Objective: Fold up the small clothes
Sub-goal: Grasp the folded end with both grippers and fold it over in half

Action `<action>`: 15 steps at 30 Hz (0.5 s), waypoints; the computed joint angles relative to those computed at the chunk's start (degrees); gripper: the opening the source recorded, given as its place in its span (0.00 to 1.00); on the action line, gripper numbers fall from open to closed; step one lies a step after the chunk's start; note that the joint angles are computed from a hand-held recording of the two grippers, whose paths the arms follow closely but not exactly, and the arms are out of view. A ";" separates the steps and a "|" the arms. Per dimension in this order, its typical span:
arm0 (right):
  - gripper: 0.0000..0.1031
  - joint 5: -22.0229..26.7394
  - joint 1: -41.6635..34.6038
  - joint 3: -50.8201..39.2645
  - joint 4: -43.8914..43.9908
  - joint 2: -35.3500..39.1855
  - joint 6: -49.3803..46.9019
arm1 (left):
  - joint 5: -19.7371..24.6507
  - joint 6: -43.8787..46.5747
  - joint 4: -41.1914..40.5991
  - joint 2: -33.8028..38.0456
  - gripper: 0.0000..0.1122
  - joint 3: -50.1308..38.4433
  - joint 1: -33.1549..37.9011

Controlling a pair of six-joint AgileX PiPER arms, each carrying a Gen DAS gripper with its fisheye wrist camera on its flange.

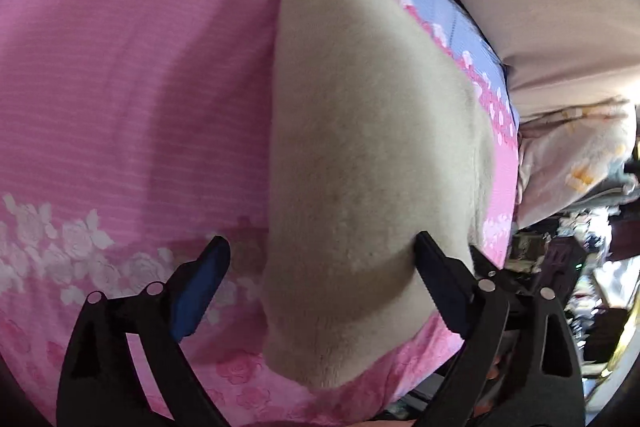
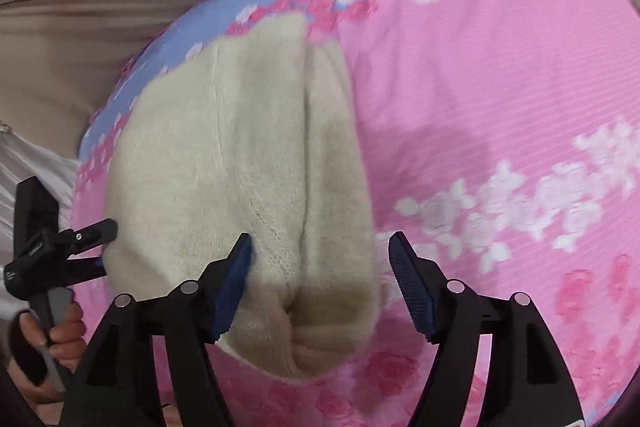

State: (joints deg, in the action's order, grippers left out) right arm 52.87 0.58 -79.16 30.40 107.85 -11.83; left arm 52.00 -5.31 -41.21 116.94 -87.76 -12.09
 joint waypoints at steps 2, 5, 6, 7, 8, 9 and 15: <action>0.71 1.46 -0.64 -1.18 4.97 3.03 -2.69 | -1.03 0.49 -4.41 0.96 0.85 1.22 0.29; 0.81 -0.16 -1.66 0.42 11.45 4.22 -4.54 | -1.63 2.54 -10.13 3.64 0.88 1.46 0.07; 0.67 0.36 -1.87 0.03 12.18 4.62 -5.48 | -2.91 3.29 -10.78 3.13 0.87 1.94 -0.15; 0.42 2.11 -2.56 -0.60 14.63 5.22 -6.53 | -1.91 4.45 -11.43 4.03 0.79 0.13 -0.69; 0.38 2.19 -3.28 -0.36 15.04 4.65 -5.89 | -0.37 3.32 -9.80 5.11 0.74 -2.43 -1.42; 0.33 2.27 -3.59 0.01 15.27 3.56 -5.78 | -0.73 1.19 -5.87 4.41 0.61 -3.57 -2.73; 0.30 3.00 -6.56 3.23 16.31 -9.59 -4.05 | 4.20 0.57 -3.54 -1.96 0.43 -7.58 -4.42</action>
State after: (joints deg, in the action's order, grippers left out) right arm 55.87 -5.99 -75.92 46.71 98.26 -15.88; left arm 56.20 -4.74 -44.75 114.98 -95.34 -16.51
